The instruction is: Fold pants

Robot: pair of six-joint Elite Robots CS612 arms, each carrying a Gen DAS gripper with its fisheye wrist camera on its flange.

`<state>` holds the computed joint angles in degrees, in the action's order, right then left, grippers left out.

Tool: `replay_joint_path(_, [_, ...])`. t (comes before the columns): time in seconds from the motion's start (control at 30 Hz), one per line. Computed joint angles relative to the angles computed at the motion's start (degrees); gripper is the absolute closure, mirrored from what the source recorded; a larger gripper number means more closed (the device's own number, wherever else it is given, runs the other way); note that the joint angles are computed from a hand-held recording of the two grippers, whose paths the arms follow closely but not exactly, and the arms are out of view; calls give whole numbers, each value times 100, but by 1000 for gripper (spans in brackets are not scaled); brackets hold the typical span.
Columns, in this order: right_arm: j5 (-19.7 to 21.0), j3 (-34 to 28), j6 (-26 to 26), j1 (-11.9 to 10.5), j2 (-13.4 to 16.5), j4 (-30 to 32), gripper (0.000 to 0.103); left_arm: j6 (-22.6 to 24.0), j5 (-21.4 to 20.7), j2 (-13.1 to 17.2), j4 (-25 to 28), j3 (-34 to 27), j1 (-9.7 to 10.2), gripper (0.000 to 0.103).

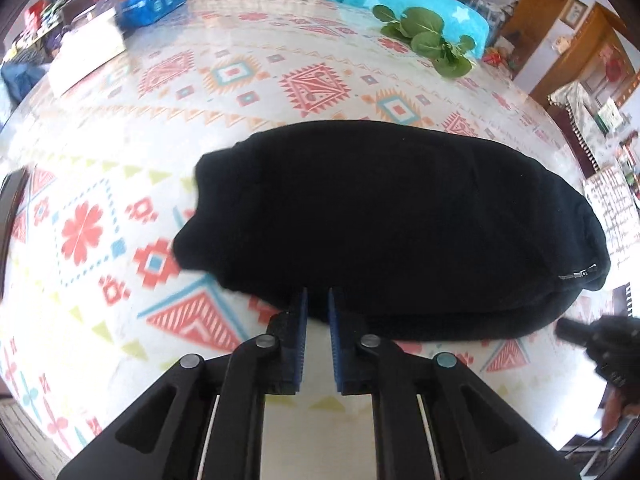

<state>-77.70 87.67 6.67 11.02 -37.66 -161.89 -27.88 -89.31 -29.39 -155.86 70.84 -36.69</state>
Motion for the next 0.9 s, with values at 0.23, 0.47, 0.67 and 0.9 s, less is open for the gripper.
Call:
replay_joint_path(0.23, [-34,340,1015,-108,-114,-612,97,-65,28,-90,-318,121,-27,65])
replay_joint_path(0.47, [-468,-107,619,-2,37,-382,68,1006,-218,192,-414,-411,-242,52])
replay_joint_path(0.67, [-535,-242,104,83,144,-488,38,2029,-322,359,-134,-657,-432,52])
replay_joint_path(0.9, [-1115,-740,-593,244,420,106,87,2049,-561,483,71,-857,-421,52])
